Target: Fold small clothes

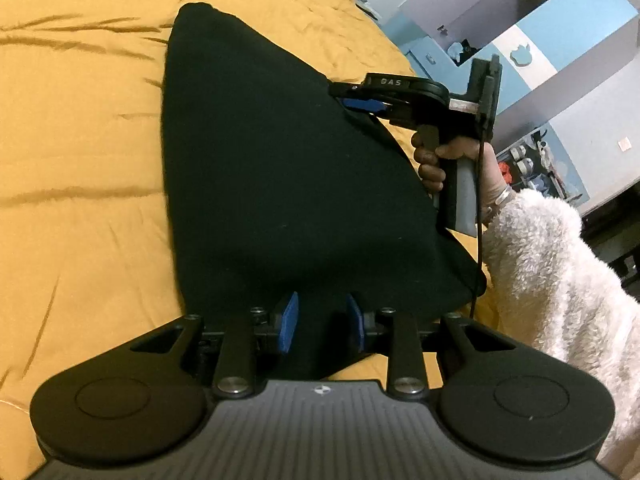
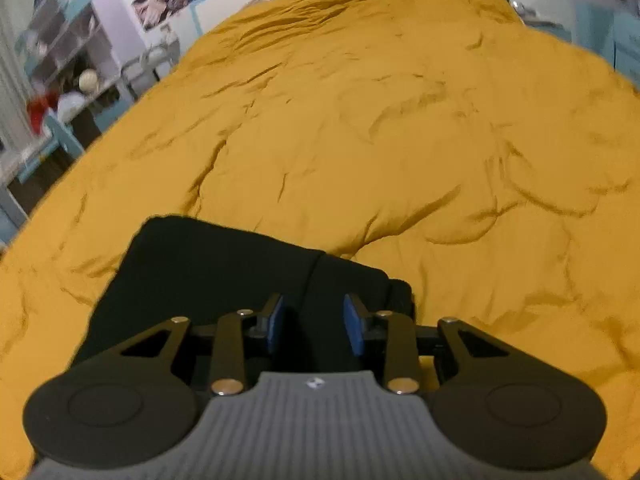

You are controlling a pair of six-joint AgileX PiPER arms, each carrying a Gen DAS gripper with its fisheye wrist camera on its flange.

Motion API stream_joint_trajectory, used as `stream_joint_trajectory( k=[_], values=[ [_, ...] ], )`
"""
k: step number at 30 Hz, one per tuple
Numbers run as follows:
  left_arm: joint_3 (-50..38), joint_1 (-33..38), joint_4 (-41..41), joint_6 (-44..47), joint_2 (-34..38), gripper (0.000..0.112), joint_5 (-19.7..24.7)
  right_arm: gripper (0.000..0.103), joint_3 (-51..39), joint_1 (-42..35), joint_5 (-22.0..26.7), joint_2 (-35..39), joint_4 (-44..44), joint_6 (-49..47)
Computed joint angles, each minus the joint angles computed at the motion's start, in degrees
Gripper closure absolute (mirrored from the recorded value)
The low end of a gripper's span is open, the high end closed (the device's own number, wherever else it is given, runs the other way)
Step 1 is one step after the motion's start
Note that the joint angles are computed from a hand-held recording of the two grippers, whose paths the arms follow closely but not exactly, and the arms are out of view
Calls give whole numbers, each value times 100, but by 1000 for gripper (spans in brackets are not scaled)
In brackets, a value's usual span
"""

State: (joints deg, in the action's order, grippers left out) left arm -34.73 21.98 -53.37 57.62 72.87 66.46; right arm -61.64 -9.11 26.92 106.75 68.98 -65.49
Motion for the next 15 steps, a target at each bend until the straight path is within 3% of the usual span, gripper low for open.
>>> stream_joint_trajectory(
  k=[4,7,12,15],
  values=[
    [-29,-36,3,-42,19,77,-24,74,102,-59,39,-97,180,-63],
    [-43,-29,22,-44,-3,75,0,64,632,30,-127,-742,755,-551],
    [-16,-136,16,-40,-95,72,-68,62,2009,-435,715,-2600,929,-1235],
    [41,-135,-18,2,-150,71,-96,59,2902,-1254,1593,-3979,472,-1233]
  ],
)
